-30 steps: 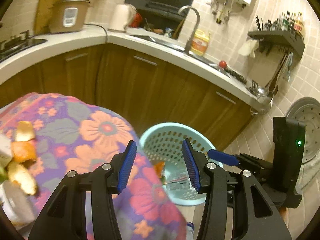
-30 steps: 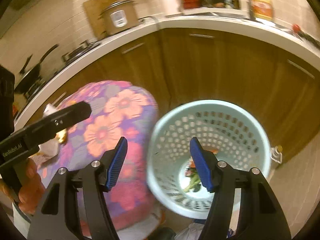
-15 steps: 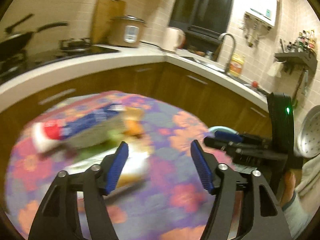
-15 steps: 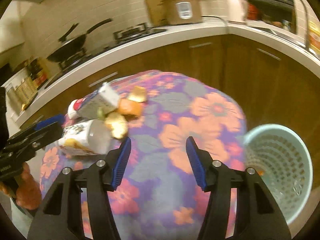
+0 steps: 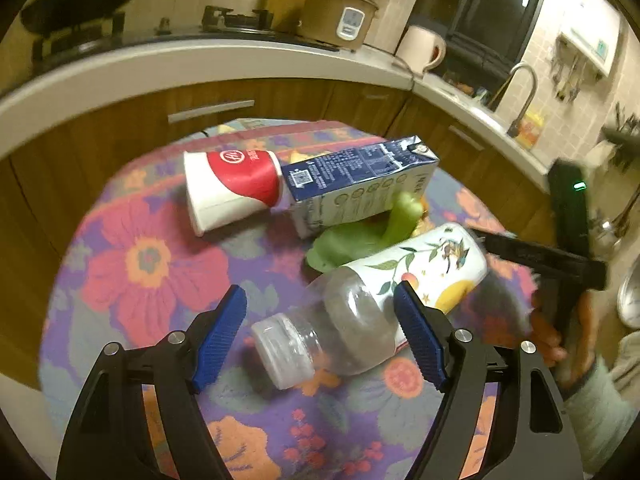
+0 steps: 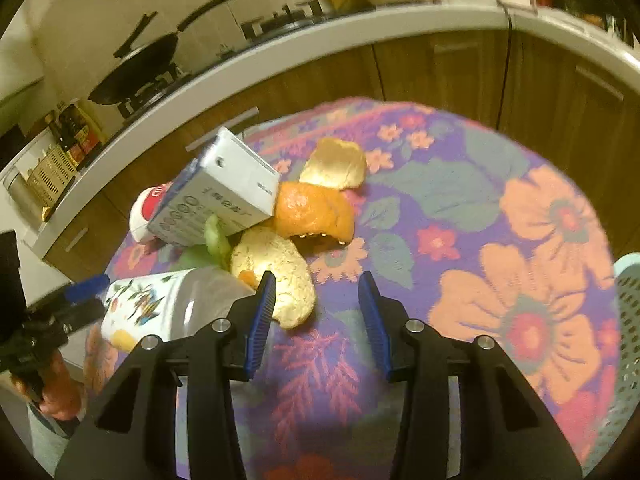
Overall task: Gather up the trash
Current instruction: 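Return both tools over the table toward the plastic bottle and peels, then close the left tool around the plastic bottle and lift it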
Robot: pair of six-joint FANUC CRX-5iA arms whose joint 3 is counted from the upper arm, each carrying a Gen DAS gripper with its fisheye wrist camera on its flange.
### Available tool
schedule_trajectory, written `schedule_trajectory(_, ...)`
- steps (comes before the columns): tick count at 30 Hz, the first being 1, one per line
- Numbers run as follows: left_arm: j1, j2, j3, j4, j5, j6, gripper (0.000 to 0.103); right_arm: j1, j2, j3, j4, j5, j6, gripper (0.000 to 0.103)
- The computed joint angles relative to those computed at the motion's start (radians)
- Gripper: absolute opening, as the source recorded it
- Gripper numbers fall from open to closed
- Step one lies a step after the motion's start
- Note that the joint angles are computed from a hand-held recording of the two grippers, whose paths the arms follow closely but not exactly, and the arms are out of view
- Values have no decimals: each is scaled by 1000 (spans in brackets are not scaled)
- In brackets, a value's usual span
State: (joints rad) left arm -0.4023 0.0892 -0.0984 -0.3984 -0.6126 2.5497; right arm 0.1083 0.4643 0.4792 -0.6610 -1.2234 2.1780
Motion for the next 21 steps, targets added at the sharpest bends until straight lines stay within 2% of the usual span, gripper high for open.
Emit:
schedule_trajectory(3, 22, -19, -44, 57, 50, -43, 74, -9, 32, 44, -22, -53, -12, 39)
schedule_trajectory(4, 37, -27, -68, 114, 78, -103, 74, -11, 40, 56, -31, -68, -16, 39)
schedule_trajectory(9, 25, -32, -92, 177, 90, -208, 74, -17, 77, 102, -48, -123, -49, 35)
schedule_trajectory(12, 38, -37, -133, 314, 124, -363, 75, -29, 89, 117, -67, -141, -63, 35)
schedule_trajectory(16, 5, -11, -108, 385, 75, -520, 75, -51, 110, 145, -103, -172, -88, 35)
schedule_trajectory(17, -9, -3, -90, 370, 54, -527, 75, -55, 114, 149, -111, -179, -89, 35)
schedule_trajectory(19, -53, 34, 2, 249, -27, -444, 75, -59, 116, 153, -121, -183, -87, 35)
schedule_trajectory(21, -67, 72, 64, 213, -78, -440, 75, -58, 108, 143, -120, -173, -77, 35)
